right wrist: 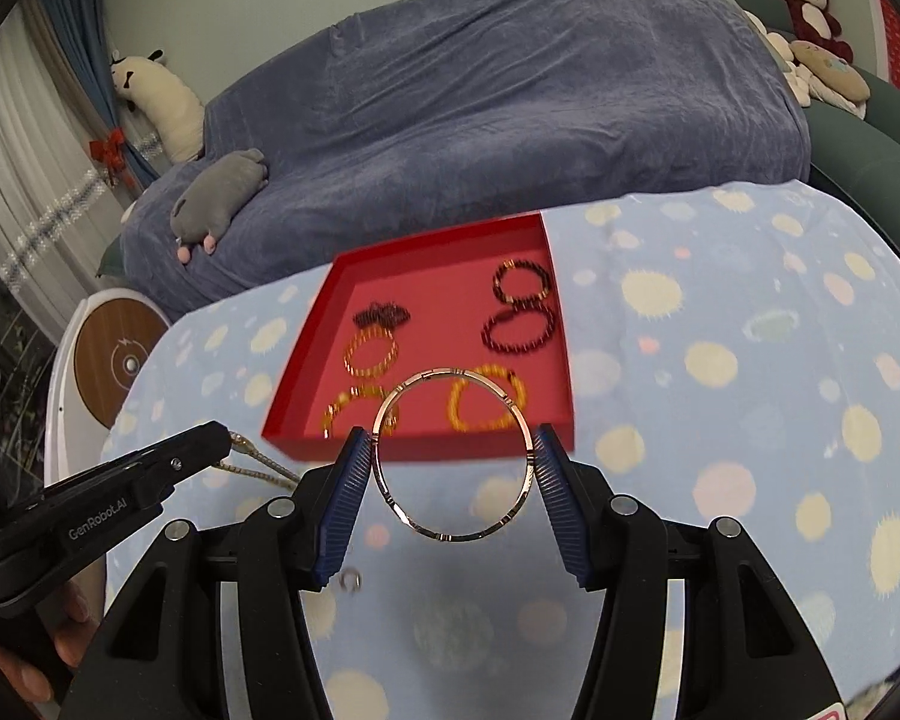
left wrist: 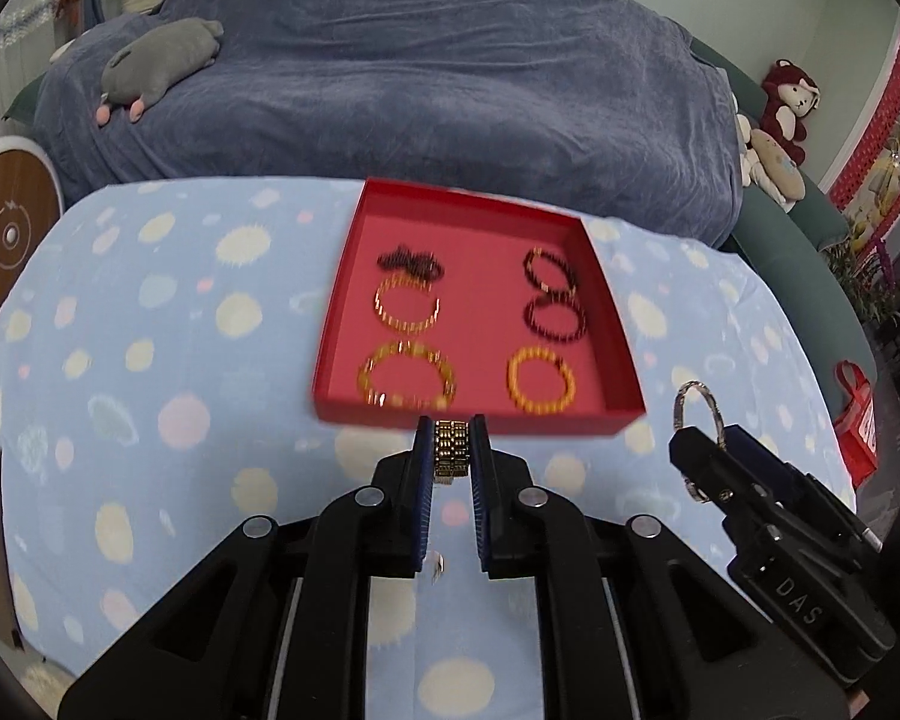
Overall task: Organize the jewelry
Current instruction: 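Carry the watch and bangle into the red tray and open both tools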
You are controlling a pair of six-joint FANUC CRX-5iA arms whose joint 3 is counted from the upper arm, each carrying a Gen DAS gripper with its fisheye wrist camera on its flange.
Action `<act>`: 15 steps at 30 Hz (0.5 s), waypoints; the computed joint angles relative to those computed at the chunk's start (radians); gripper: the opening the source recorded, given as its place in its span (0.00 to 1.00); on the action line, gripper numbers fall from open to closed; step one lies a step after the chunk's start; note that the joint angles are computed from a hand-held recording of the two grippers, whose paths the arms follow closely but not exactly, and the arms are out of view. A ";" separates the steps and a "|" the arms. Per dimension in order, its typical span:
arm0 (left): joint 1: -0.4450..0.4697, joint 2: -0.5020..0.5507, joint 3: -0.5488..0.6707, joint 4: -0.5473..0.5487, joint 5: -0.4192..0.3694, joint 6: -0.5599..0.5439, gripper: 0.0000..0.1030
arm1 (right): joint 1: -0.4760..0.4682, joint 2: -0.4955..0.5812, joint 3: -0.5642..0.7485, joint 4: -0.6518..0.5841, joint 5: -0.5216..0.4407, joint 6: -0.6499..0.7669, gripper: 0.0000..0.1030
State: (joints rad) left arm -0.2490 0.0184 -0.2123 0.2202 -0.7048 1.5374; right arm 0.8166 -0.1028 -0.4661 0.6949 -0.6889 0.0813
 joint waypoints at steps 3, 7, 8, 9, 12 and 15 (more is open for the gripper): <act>-0.003 0.063 0.071 -0.011 0.004 0.008 0.11 | -0.051 0.064 0.064 -0.042 0.038 0.072 0.52; -0.004 0.163 0.175 -0.024 -0.002 0.020 0.11 | -0.102 0.157 0.157 -0.086 0.054 0.168 0.52; -0.005 0.183 0.196 -0.028 -0.005 0.022 0.11 | -0.117 0.188 0.188 -0.106 0.058 0.199 0.52; -0.007 0.206 0.222 -0.039 -0.013 0.029 0.11 | -0.128 0.211 0.213 -0.126 0.059 0.223 0.52; -0.009 0.266 0.282 -0.056 -0.033 0.045 0.11 | -0.155 0.272 0.276 -0.169 0.060 0.274 0.52; -0.007 0.312 0.323 -0.071 -0.044 0.051 0.11 | -0.171 0.327 0.328 -0.198 0.054 0.318 0.52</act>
